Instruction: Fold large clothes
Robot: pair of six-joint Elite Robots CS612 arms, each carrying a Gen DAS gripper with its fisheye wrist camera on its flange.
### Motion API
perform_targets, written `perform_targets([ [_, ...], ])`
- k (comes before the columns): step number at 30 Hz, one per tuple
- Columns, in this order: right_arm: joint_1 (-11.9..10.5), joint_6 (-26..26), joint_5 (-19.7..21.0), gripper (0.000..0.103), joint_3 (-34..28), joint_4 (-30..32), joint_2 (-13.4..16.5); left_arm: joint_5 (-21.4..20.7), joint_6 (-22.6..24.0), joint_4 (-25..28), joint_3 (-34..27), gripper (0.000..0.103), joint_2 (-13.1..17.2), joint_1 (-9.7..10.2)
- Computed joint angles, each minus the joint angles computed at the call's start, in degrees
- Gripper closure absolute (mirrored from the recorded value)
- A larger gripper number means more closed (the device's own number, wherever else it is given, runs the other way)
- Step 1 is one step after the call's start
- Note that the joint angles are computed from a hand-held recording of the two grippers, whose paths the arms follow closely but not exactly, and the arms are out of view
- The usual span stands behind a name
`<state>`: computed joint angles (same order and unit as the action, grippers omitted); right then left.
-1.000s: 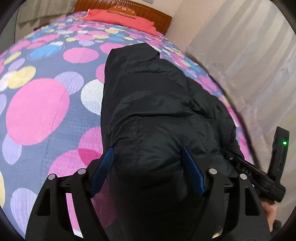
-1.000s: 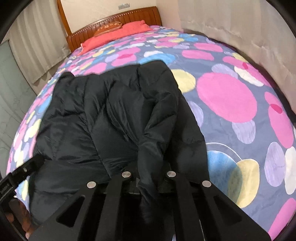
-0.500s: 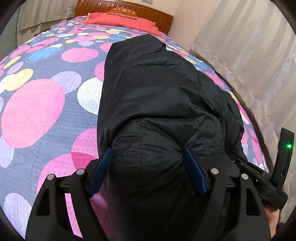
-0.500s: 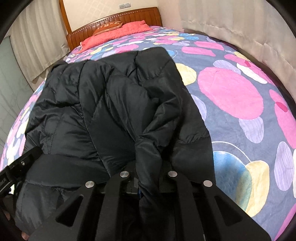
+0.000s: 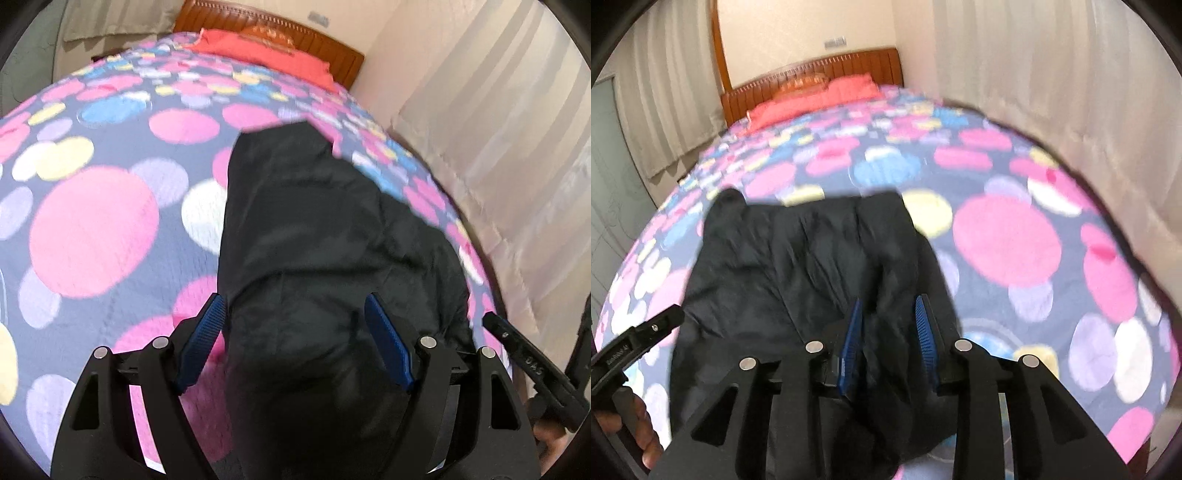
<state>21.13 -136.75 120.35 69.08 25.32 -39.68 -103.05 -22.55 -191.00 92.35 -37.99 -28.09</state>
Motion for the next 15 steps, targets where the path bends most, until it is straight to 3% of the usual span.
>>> perform_targets([
  [4,-0.62,-4.63,-0.42,0.072,-3.15,-0.10,0.68,1.74,0.71,1.67,-1.85,0.026,-0.33,-0.25],
  [8,-1.69,-7.59,-2.17,0.072,-8.23,2.29,3.77,2.07,-0.80,4.94,-4.47,0.026,0.48,-0.26],
  [11,-2.23,-8.33,-1.56,0.072,-12.70,6.69,7.30,3.37,-1.43,7.04,-6.20,0.026,1.62,-0.53],
  [15,-3.09,-7.75,-2.75,0.072,-13.94,8.21,9.27,2.93,-4.04,9.32,-8.66,0.025,3.67,-0.45],
])
